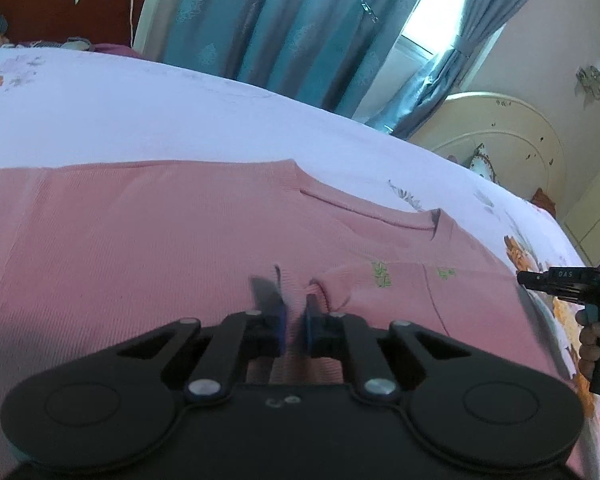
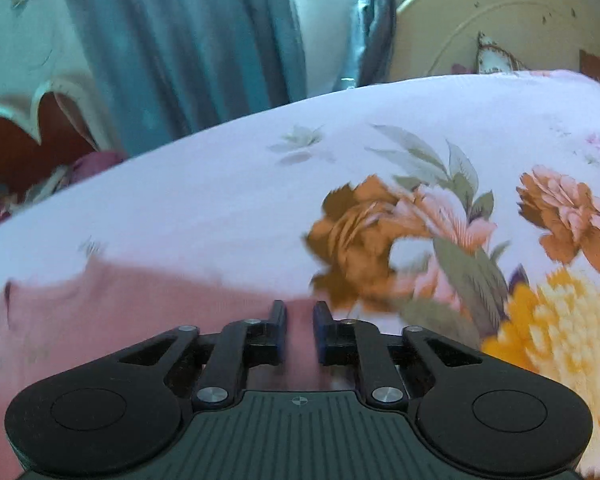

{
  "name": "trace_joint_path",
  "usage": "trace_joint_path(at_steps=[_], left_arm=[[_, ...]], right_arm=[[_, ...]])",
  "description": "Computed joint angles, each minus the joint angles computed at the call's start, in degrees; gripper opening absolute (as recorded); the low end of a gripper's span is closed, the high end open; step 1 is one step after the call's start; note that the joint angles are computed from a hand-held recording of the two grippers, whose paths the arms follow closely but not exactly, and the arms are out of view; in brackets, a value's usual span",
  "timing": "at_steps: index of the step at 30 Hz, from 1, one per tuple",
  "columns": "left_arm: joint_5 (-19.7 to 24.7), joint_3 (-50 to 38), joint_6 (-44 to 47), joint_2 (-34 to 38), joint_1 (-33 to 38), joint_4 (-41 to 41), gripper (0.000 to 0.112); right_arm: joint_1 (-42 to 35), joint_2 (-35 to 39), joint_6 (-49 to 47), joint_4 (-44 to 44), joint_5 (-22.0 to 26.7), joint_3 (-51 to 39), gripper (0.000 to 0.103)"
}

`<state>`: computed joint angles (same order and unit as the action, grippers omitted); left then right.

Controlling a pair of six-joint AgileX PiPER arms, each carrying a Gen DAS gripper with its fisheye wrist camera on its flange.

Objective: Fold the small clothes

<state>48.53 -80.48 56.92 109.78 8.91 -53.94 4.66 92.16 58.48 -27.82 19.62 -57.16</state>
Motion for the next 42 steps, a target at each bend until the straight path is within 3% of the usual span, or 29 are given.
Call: trace_joint_path(at_steps=[1,2,3,5,6,7,8,10,12,14,16,19,22,24,25,26,27,28,29,30,33,35,37,42], left_arm=[[-0.6,0.41,-0.63,-0.68,0.01,0.14,0.018],[-2.94,1.87,-0.89,-2.4,-0.05,0.16,0.032],[-7.17,5.09,1.14,-5.52,-0.26,-1.07,0.039],[-11.05,10.29,7.88,-10.27,-0.25,-6.88,0.074],[-10.2,11.59,10.44,-11.5,-0.21,-8.93,0.076],[-7.72,11.74,12.16,-11.87,-0.66,-8.96,0.07],[-6.46,11.85,12.86,-12.14,-1.81,-7.24,0.057],[-4.33,11.91,12.1,-11.8,-3.97,-3.09,0.046],[-4.66,11.96,7.76,-10.94,-5.57,2.93,0.047],[-8.32,14.64,8.57,-13.17,-6.63,5.12,0.047],[-11.86,17.03,5.8,-16.5,-8.32,7.91,0.057],[-11.45,19.45,6.97,-18.04,-8.7,8.01,0.072],[-11.93,21.53,7.62,-19.6,-7.59,7.02,0.072],[-9.15,22.53,12.2,-21.15,-3.57,1.26,0.081],[-9.76,23.68,13.68,-22.19,-1.94,-0.09,0.093],[-10.17,24.17,13.98,-22.86,-0.29,0.02,0.096],[-9.57,24.11,14.4,-22.94,2.13,0.3,0.095],[-8.69,23.66,14.16,-22.8,4.89,0.93,0.095],[-7.93,22.59,12.71,-22.24,7.6,2.06,0.095],[-6.88,21.5,12.16,-21.24,11.06,2.37,0.094],[-3.91,16.44,10.41,-16.3,22.3,1.63,0.077],[-0.55,10.31,6.14,-11.01,29.42,1.56,0.063],[2.51,2.44,1.04,-5.43,35.32,2.32,0.06],[3.23,-14.7,-10.68,5.84,41.48,4.29,0.06]], right_arm=[[0.34,-0.35,-1.49,0.6,1.01,-0.3,0.014],[1.21,-1.58,-1.65,0.08,2.29,0.13,0.014],[2.24,-3.59,-0.12,-1.56,2.44,1.67,0.014],[4.75,-7.37,2.12,-3.78,3.26,4.68,0.014],[6.36,-8.66,2.81,-4.68,4.0,5.98,0.014],[7.69,-9.22,2.73,-4.64,4.62,6.91,0.014],[8.88,-9.1,3.33,-4.94,5.63,7.36,0.014],[12.12,-10.54,9.96,-10.57,7.37,9.88,0.014],[15.46,-13.02,12.18,-12.11,10.77,11.34,0.014],[19.19,-15.81,13.92,-12.98,14.58,13.04,0.014],[24.78,-19.39,19.04,-15.48,19.24,14.97,0.014],[30.98,-21.68,25.46,-16.35,21.12,17.49,0.014],[35.72,-21.01,31.61,-18.21,25.28,17.32,0.014],[37.82,-22.95,36.32,-19.77,27.37,16.85,0.014],[39.06,-23.52,38.66,-20.83,28.55,16.67,0.014],[39.42,-23.77,39.46,-20.99,29.06,16.36,0.014],[39.69,-23.83,39.88,-20.96,29.24,16.02,0.021],[40.68,-23.51,40.88,-21.47,30.42,15.44,0.051],[42.69,-23.24,42.55,-22.79,32.74,14.77,0.067],[44.52,-22.74,44.07,-24.44,34.0,14.36,0.075],[45.88,-20.51,44.4,-24.95,33.52,12.24,0.074],[46.08,-17.92,44.18,-24.47,32.94,10.14,0.061],[45.49,-15.36,44.39,-23.23,31.36,8.41,0.059],[45.46,-9.19,44.66,-21.83,29.32,2.87,0.059]])
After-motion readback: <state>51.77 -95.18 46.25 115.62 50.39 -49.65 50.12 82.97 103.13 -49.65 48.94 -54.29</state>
